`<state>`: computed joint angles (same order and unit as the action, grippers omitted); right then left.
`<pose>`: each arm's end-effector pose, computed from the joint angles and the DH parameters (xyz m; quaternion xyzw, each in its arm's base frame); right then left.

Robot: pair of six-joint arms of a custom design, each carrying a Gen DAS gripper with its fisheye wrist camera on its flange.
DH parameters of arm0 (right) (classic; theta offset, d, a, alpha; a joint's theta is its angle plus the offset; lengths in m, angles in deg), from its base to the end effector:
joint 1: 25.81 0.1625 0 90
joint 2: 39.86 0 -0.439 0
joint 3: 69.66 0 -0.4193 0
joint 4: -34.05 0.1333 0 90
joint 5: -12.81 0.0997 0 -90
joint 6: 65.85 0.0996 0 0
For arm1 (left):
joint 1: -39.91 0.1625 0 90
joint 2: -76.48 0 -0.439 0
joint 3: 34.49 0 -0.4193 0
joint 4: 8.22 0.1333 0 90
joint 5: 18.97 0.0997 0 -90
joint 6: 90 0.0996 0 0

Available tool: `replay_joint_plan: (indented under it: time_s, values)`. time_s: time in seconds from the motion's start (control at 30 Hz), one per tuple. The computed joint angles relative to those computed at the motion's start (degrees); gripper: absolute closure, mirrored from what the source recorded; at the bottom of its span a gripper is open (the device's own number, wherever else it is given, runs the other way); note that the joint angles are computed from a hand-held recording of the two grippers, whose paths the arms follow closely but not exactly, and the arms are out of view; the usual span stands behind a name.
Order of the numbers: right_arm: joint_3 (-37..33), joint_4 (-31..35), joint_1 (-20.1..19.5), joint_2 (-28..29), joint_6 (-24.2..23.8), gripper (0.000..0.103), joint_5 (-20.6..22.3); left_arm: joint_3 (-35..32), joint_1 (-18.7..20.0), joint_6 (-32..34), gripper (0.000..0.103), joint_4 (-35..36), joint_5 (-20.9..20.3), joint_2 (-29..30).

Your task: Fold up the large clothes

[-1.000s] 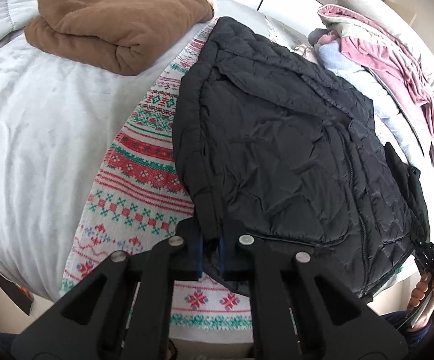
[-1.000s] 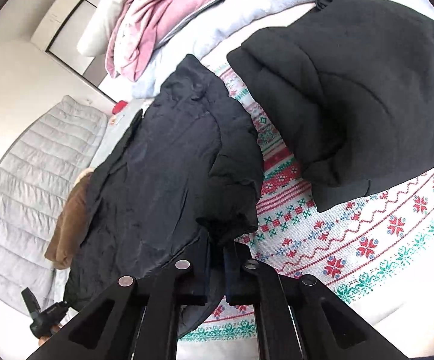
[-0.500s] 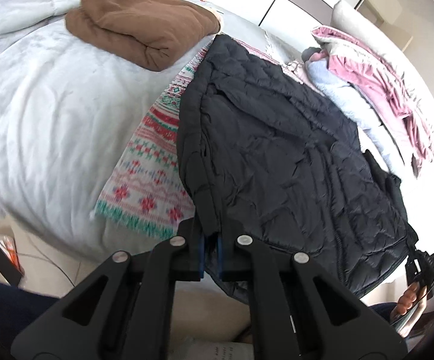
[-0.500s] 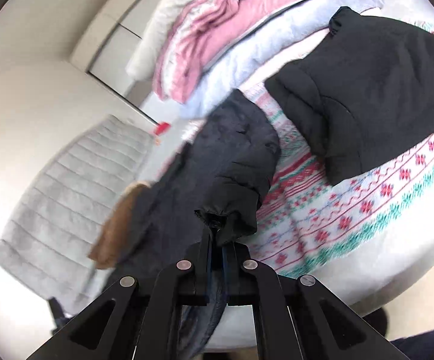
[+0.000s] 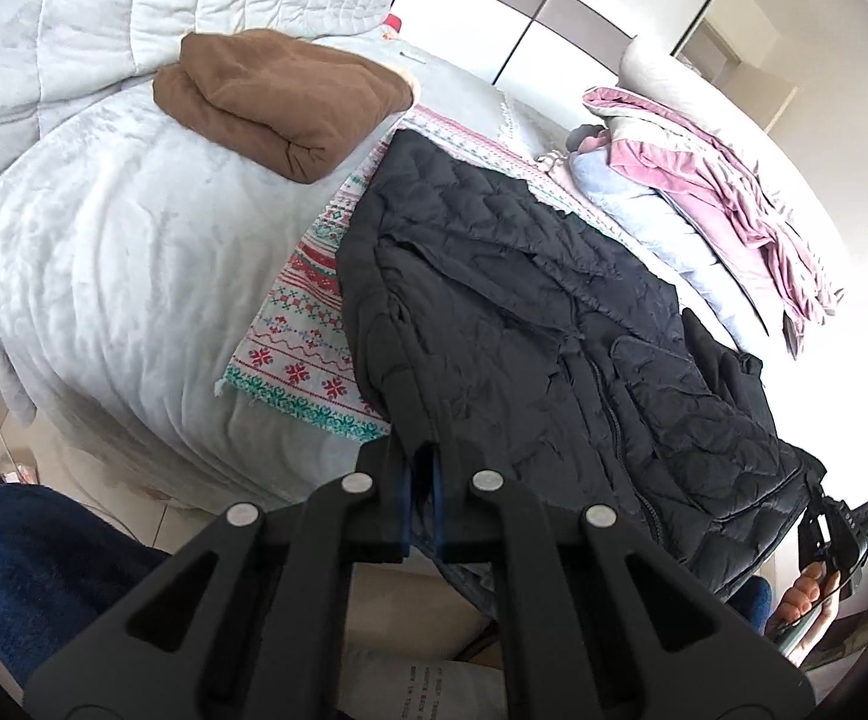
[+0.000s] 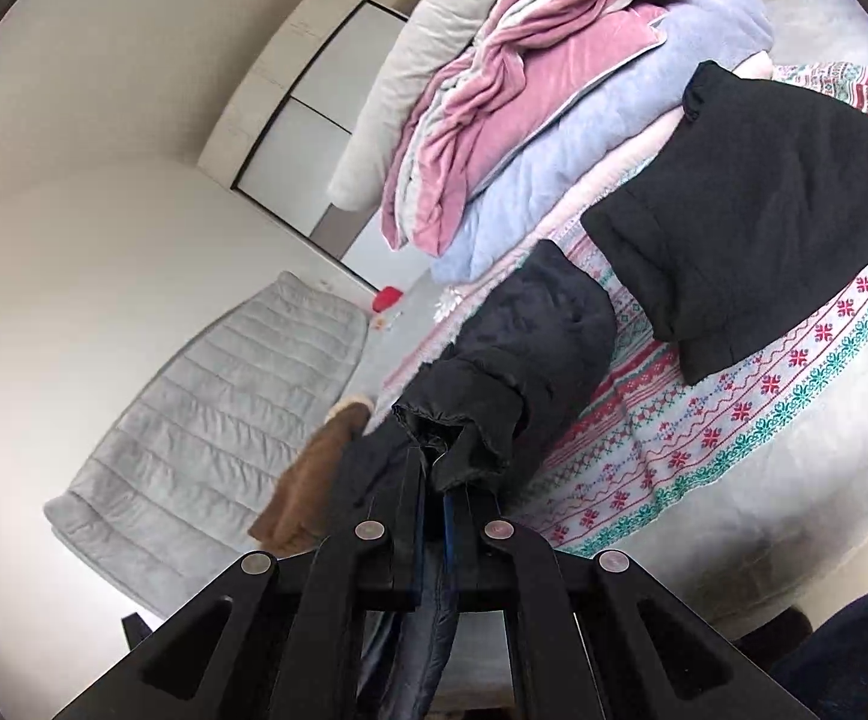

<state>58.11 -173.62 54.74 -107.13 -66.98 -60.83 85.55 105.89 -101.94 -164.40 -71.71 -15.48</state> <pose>0.0754 -0.5300 0.2344 -0.0048 0.8718 -0.4831 0.0807 -0.0195 -0.5193 0.4030 -0.0094 0.9017 -0.3874 0.1917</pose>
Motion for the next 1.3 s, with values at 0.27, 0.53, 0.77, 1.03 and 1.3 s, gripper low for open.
replay_joint_plan:
  time_s: [0.27,0.53,0.77,1.03,1.3]
  values:
    - [-0.72,0.98,-1.62,0.43,2.51,0.100,1.03,-0.13,0.82,-1.66,0.097,0.47,-1.06,-0.28]
    - [-3.23,0.97,-0.64,1.46,3.86,0.100,1.20,-1.94,0.67,-1.68,0.097,-1.11,-1.13,0.97]
    - [-7.39,3.07,0.49,3.17,4.74,0.100,0.77,-5.24,0.96,-1.60,0.097,-1.02,-0.64,3.89]
    - [-15.34,6.99,2.20,6.66,6.04,0.100,-0.01,-12.17,1.33,-1.60,0.097,0.20,0.25,9.19]
    - [-27.07,12.88,4.68,11.75,8.44,0.100,-3.07,-23.45,2.30,0.16,0.098,1.55,0.60,17.24]
